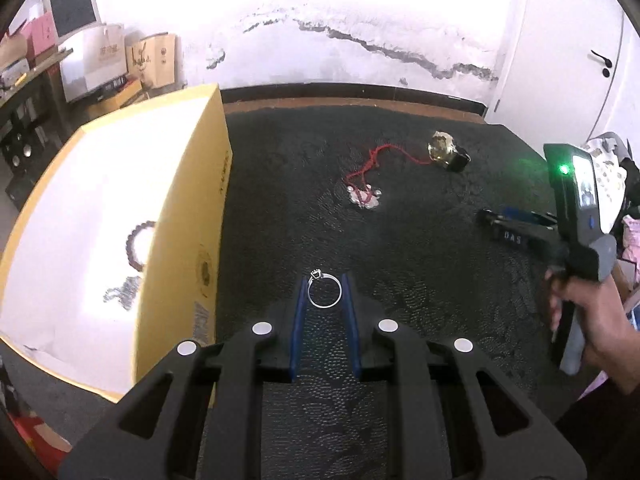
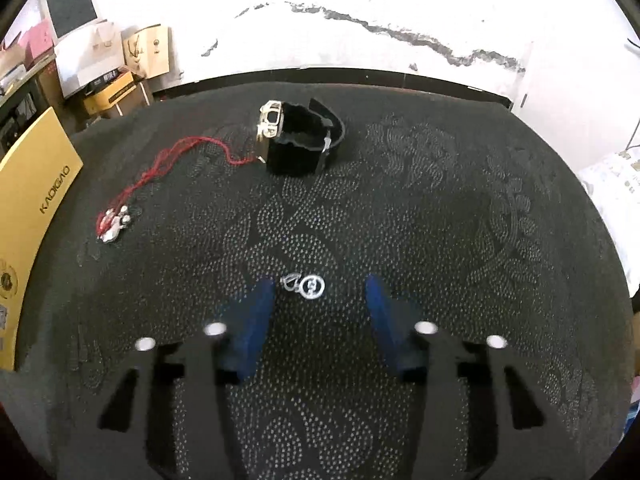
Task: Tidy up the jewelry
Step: 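Grasp the small silver charm with the right tool while the left tool holds the ring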
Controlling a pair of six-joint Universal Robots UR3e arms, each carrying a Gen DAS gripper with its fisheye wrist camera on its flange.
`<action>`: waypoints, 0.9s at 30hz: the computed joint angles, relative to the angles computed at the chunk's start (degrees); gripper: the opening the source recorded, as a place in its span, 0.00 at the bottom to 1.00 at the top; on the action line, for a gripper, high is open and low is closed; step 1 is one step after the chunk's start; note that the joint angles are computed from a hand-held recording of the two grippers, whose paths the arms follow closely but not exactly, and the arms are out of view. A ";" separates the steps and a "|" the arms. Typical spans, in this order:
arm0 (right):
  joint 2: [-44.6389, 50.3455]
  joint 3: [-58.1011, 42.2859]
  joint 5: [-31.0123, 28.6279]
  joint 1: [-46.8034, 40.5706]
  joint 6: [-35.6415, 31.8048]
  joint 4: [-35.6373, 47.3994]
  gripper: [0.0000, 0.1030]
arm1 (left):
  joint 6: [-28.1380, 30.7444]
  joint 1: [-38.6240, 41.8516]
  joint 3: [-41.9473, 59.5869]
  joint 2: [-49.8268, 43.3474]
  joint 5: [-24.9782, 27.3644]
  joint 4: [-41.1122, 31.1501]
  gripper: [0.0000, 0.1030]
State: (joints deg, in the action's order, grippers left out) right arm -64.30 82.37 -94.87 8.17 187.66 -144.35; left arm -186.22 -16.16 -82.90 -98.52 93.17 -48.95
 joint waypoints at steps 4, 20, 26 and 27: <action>0.45 0.02 0.64 0.94 -1.76 -1.18 0.17 | 0.70 0.83 -1.41 1.46 -1.03 0.03 0.17; -3.90 -2.83 3.90 1.04 0.22 5.49 0.11 | -0.38 2.93 2.52 2.01 -1.95 -4.75 0.17; -7.96 -8.03 2.99 4.94 -0.87 11.39 0.11 | 0.53 5.84 6.12 4.01 -2.96 -10.20 0.17; -8.32 -9.68 2.75 5.96 -0.88 12.74 0.11 | 0.81 6.55 6.50 4.55 -3.17 -10.96 0.17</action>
State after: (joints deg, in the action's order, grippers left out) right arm -72.62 72.69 -92.12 14.13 186.78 -131.61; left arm -185.41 -9.61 -76.40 -93.98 90.00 -59.91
